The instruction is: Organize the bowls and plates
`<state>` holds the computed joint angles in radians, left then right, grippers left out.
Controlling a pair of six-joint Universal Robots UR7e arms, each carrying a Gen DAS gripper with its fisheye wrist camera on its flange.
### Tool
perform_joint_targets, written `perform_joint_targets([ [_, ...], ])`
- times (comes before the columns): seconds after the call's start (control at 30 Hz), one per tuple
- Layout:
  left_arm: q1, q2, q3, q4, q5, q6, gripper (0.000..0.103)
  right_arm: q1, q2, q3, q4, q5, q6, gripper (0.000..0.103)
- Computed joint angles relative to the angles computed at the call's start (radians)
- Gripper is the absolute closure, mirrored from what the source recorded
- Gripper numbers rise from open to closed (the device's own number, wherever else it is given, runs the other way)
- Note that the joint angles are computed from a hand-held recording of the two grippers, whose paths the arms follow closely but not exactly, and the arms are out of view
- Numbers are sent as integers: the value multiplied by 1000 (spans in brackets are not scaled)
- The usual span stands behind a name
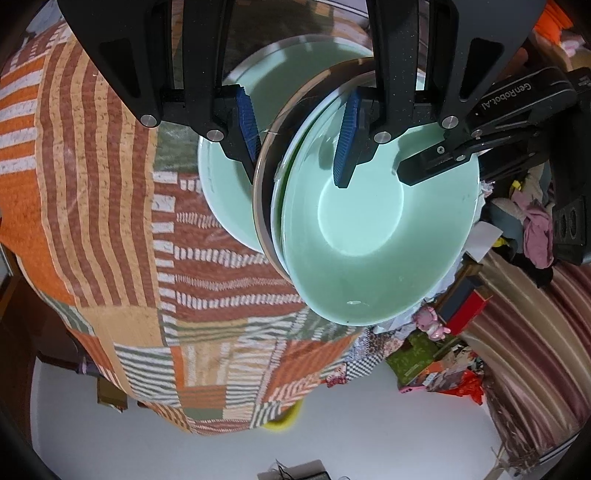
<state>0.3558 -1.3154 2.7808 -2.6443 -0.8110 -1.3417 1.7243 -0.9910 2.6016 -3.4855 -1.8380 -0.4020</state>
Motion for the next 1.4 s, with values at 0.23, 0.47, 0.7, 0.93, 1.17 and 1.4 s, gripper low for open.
perform_joint_targets([
  [0.23,53,87,6,-152,-14,71,60,-29,7,13,-19,23,-5,67],
  [0.47,67,86,19,-190,-25,88,61,-13,27,21,-80,12,-44,63],
  [0.7,-26,-74,6,117,34,-47,60,13,-41,42,-110,6,-63,59],
  [0.93,-237,-303,-20,556,91,-282,60,88,-146,77,-149,31,-83,59],
  [1.17,-455,-362,-119,995,155,-541,49,184,-263,121,-204,71,-91,53],
  [1.4,-634,-326,-198,1303,162,-765,32,257,-299,152,-310,73,-116,44],
])
